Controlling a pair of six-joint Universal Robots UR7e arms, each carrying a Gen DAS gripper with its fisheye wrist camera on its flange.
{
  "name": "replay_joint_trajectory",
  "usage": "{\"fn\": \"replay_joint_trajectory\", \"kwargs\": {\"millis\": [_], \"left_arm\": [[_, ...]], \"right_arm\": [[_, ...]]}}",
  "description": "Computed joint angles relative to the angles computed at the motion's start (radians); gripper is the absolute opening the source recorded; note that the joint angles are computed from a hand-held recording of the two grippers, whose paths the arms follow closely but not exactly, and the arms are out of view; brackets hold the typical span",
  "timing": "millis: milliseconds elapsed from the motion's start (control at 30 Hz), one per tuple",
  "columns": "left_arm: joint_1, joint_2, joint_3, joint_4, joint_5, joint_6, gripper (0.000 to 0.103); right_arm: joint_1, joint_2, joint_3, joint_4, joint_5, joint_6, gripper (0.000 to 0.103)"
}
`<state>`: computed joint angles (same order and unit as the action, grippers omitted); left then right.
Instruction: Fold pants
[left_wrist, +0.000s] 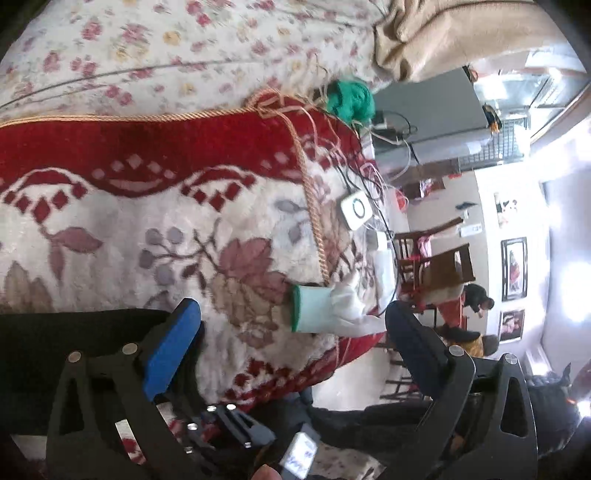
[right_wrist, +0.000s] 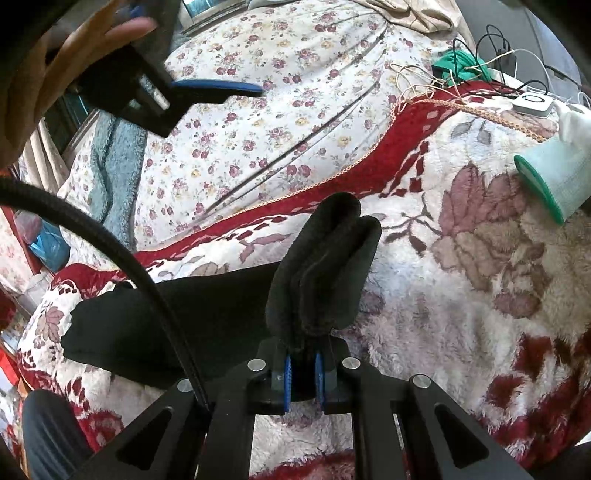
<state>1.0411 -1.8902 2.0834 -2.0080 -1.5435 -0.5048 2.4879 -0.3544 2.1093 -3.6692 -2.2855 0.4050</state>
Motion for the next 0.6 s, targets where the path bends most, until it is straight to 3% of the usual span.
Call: {"fn": "replay_joint_trajectory", "kwargs": {"millis": [100, 167, 400, 600], "left_arm": [[-0.022, 0.020, -0.034, 0.147, 0.096, 0.016, 0.101], [-0.011, 0.081, -0.063, 0.293, 0.102, -0.010, 0.101], [-0.071, 0.186, -0.022, 0.396, 0.166, -0.062, 0.101], [-0.118, 0.295, -0.017, 0.458, 0.281, -0.077, 0.095]], "right_arm": [[-0.002, 0.000, 0.004, -0.004, -0.002, 0.005, 0.009], [-0.002, 0.001, 0.005, -0.003, -0.006, 0.010, 0.009], [0.017, 0.010, -0.019, 0.031, -0.046, -0.010, 0.009], [0.017, 0.012, -0.022, 0.029, -0.043, -0.014, 0.009]]}}
